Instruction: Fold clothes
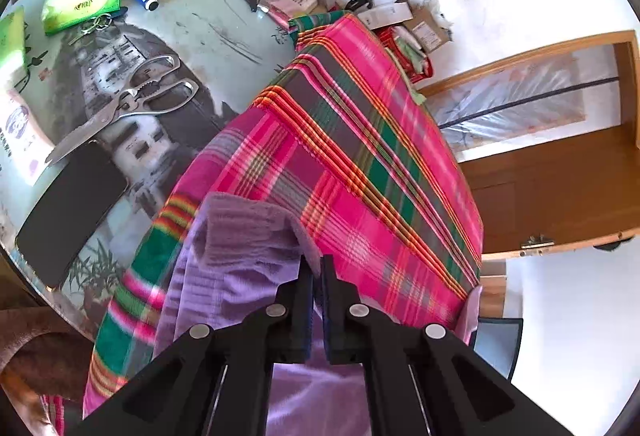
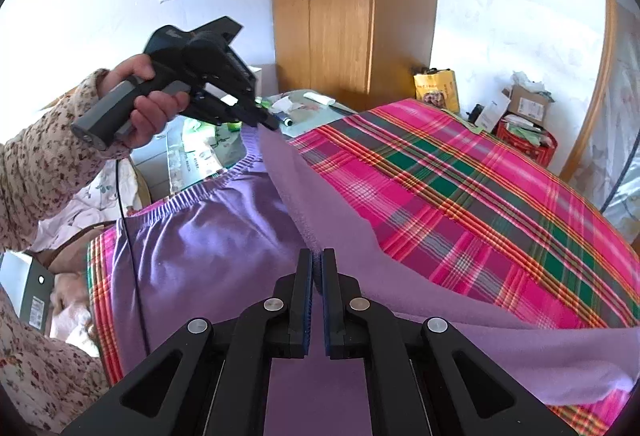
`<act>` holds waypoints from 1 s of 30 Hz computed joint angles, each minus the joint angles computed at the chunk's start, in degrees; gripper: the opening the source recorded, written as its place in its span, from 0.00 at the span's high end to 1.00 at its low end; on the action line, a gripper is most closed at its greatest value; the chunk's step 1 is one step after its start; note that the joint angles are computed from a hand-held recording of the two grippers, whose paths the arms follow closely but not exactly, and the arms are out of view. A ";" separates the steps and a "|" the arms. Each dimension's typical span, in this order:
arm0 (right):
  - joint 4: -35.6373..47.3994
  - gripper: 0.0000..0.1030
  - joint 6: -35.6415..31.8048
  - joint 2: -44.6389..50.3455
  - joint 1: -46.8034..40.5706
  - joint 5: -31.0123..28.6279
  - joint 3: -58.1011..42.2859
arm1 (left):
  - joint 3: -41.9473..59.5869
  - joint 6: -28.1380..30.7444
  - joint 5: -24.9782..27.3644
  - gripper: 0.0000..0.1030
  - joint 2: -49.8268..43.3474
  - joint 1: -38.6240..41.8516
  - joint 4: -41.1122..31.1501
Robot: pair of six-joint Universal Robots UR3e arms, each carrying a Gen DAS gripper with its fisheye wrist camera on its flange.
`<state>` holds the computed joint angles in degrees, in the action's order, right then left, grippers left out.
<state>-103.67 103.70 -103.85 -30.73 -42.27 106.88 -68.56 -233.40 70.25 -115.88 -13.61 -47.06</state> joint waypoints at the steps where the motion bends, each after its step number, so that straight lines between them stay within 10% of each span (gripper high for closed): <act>1: 1.17 0.96 -0.62 -1.12 -0.84 0.38 0.45 | -2.55 -0.42 0.16 0.97 1.64 -0.21 1.75; 13: 13.49 0.96 -7.71 -11.16 -7.42 2.49 3.73 | -24.69 -4.90 1.65 0.97 15.22 -2.04 15.23; 30: 36.98 0.96 -24.04 -22.66 -17.73 2.55 3.01 | -32.86 -6.42 4.98 0.97 24.83 -5.73 14.17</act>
